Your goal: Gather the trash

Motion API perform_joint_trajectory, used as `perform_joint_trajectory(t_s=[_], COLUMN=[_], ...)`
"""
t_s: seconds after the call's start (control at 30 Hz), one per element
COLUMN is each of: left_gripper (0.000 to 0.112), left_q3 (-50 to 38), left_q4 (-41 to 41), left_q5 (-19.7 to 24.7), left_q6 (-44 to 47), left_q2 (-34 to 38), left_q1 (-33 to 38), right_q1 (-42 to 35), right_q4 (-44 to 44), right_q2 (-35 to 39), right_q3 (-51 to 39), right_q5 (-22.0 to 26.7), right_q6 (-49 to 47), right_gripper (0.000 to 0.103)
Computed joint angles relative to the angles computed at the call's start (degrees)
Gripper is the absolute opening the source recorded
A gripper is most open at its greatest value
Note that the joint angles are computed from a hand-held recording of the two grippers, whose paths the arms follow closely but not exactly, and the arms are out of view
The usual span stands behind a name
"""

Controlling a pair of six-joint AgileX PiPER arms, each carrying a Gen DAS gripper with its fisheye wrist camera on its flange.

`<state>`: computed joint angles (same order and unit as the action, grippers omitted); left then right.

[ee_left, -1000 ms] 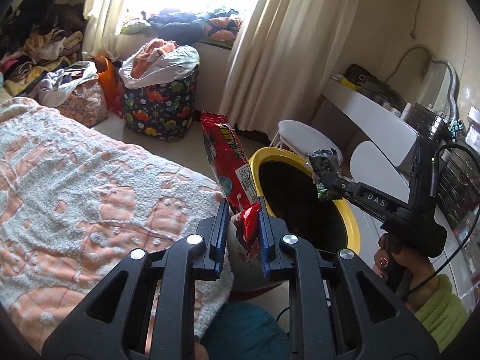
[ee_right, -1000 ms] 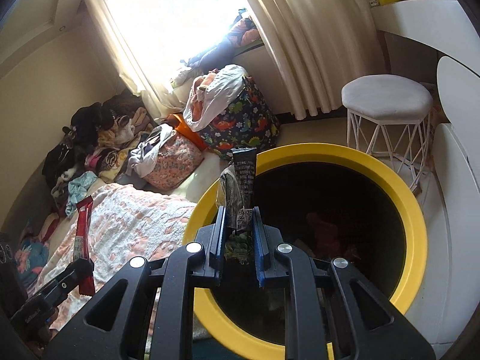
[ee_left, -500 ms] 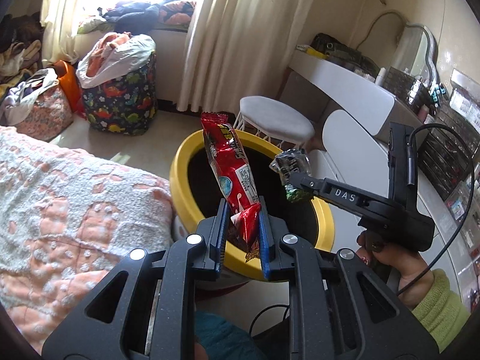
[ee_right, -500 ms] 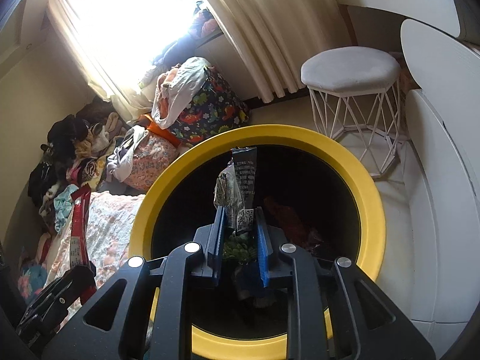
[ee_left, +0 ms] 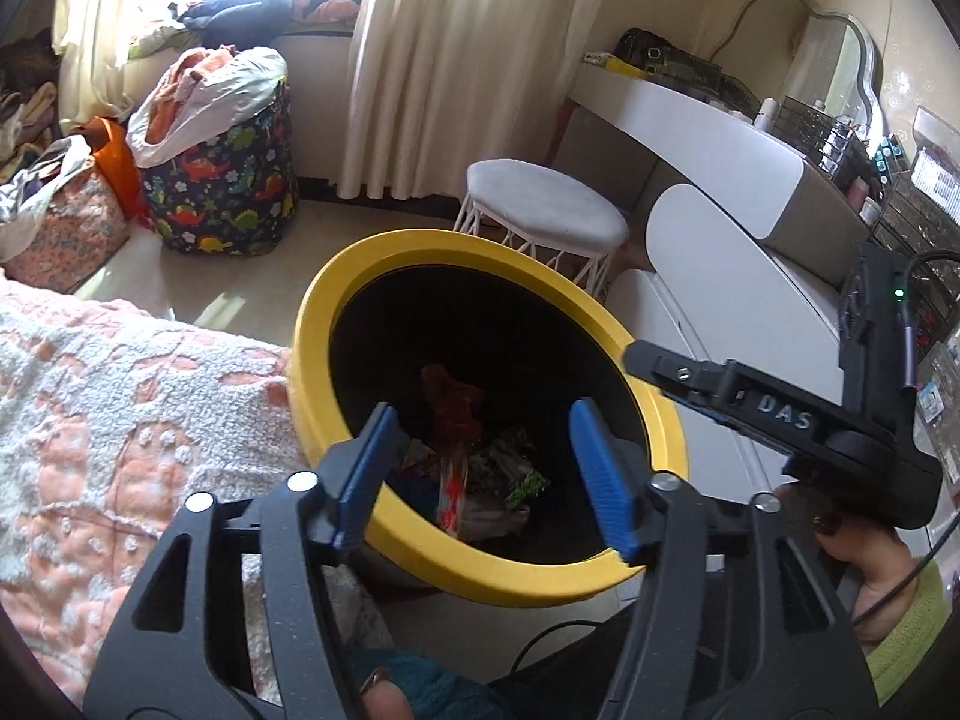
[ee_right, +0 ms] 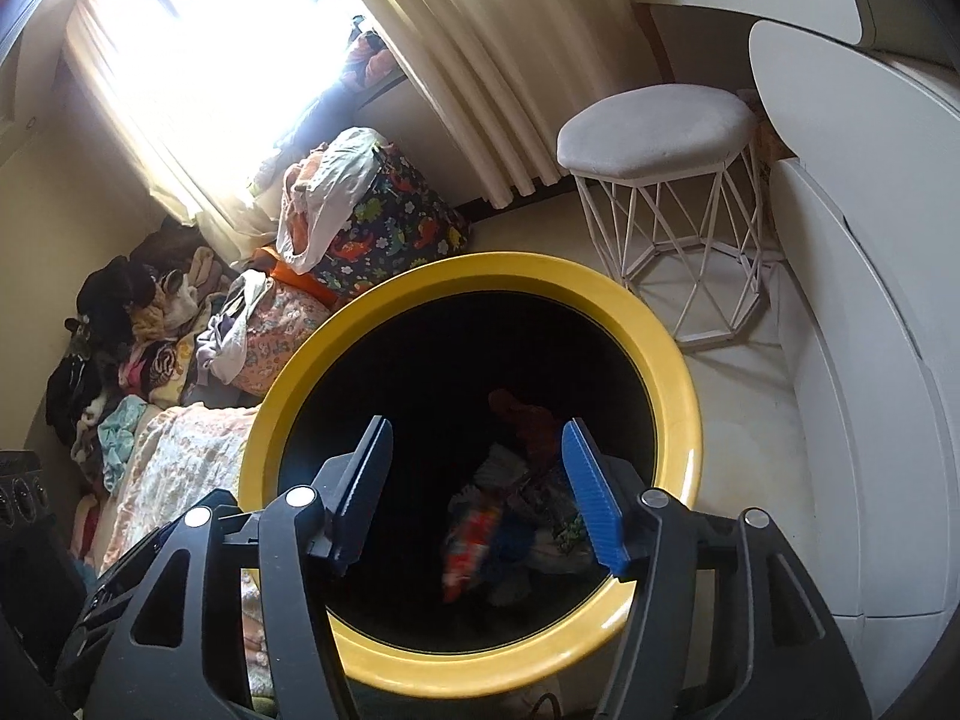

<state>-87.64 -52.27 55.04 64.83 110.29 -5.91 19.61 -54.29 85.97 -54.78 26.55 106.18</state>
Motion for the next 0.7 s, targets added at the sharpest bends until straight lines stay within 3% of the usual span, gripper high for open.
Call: perform_joint_trajectory(t_s=[0.1,0.23,0.4,0.57,0.7], left_gripper=[0.079,0.092,0.092,0.092,0.092], left_q3=[0.9,2.0,4.0,5.7,7.8], left_q4=[-0.9,-2.4,-4.7,-5.2,-5.7], left_q5=[-0.5,-1.3,-1.0,-1.6,-2.7], left_q6=[0.5,1.3,3.5,3.4,5.4], left_q2=[-1.0,-2.5,-4.7,-6.9,-9.0], left_q1=[1.5,4.1,8.6,12.8,16.1], right_q1=[2.4,6.6,13.3,20.4,27.3], right_q4=[-2.3,-6.0,-11.3,-14.9,-17.3], right_q2=[-1.0,-2.0,-2.1,-0.7,3.4], right_q3=[-0.4,-1.4,-3.4,-5.6,-9.1], right_q5=[3.6,9.1,18.1,26.3,36.0], right_q6=[1.9,3.5,5.8,6.7,6.2], right_gripper=[0.071,0.085,0.096,0.096,0.096])
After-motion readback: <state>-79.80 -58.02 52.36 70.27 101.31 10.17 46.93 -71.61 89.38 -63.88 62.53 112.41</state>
